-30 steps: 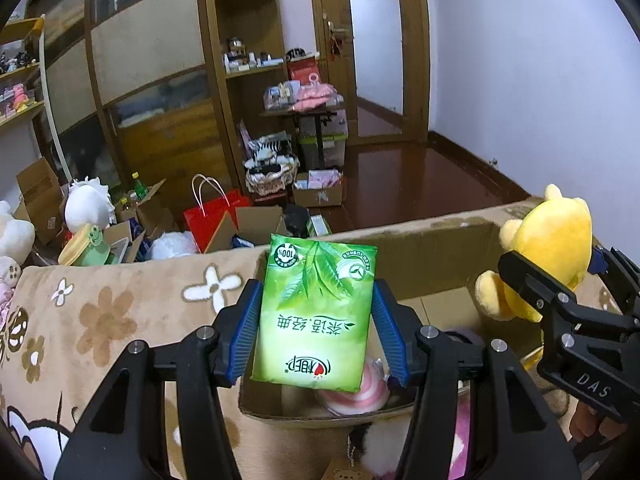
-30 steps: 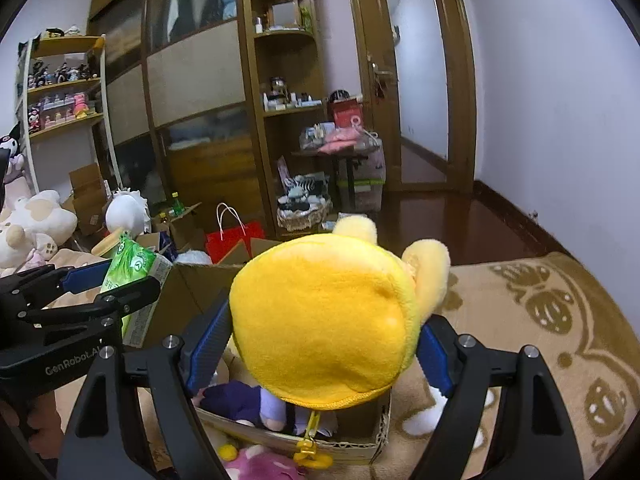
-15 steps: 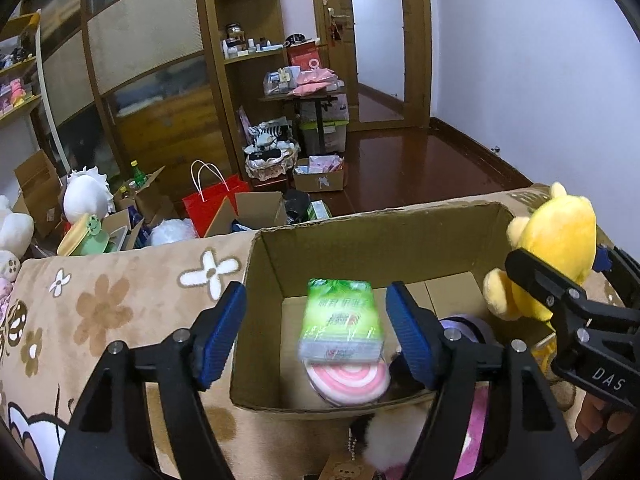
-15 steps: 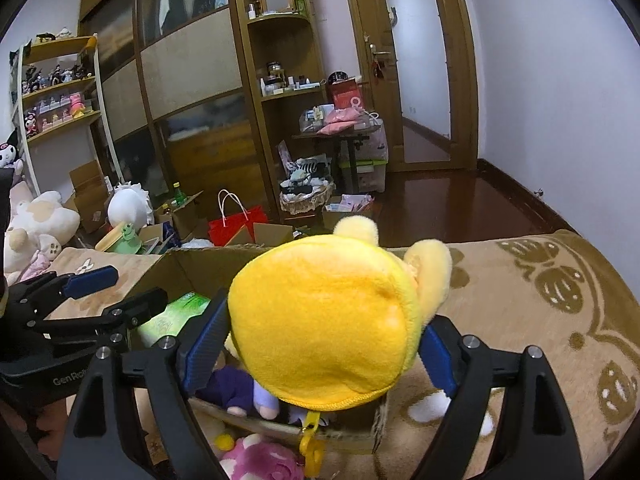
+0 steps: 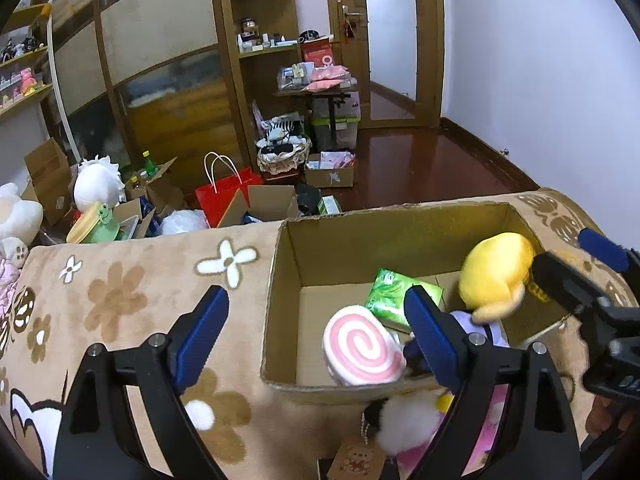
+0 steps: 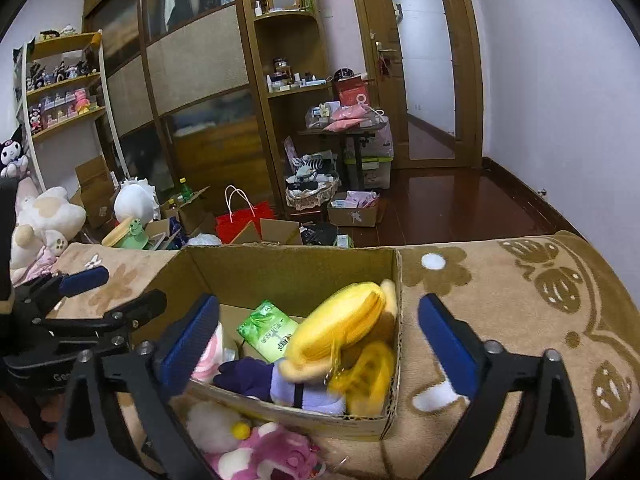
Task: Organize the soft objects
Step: 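Open both tools to drop the tissue pack and yellow plush into the box, then lower the left tool onto the black Face tissue pack while the right tool lowers onto the pink bear plush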
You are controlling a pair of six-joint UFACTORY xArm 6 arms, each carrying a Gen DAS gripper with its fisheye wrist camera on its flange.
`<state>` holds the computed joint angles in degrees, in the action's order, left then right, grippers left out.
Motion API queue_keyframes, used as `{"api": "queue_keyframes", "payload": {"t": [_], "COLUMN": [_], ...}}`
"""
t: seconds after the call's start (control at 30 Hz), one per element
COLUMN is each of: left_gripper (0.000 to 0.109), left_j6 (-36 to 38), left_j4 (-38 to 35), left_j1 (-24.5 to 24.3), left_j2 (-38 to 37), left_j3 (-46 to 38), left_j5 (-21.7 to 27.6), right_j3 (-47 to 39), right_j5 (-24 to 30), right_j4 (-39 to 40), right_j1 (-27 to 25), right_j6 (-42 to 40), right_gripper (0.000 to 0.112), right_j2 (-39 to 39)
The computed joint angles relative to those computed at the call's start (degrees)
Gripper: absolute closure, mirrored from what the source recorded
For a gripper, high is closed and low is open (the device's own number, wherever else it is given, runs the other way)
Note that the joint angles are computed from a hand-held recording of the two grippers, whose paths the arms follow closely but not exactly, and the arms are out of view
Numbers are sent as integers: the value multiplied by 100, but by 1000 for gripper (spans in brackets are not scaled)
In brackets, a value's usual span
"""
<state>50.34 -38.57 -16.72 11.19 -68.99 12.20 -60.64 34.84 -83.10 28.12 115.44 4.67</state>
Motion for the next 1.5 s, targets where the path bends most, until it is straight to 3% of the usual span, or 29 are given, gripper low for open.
{"api": "queue_keyframes", "payload": {"t": [0.33,0.7,0.87,1.03,1.23,1.5], "left_gripper": [13,13,13,13,13,13], "left_j6": [-167,-794,-938,-991,-1133,-1694], "left_j4": [193,1086,1164,1370,1565,2108], "left_j1": [151,384,515,620,662,628], "left_j2": [-528,-1308,-1587,-1811,-1901,-1492], "left_j3": [486,1203,1358,1635,1766,1503], "left_j5": [136,414,863,901,1033,1361], "right_j3": [182,425,528,542,572,647], "right_j5": [366,865,1004,1077,1061,966], "right_j4": [179,351,460,556,640,691], "right_j1": [326,853,1081,1271,1390,1316], "right_j6": [-77,12,145,293,401,492], "right_gripper": [9,9,9,9,9,9], "right_j2": [-420,-788,-903,-888,-816,-687]}}
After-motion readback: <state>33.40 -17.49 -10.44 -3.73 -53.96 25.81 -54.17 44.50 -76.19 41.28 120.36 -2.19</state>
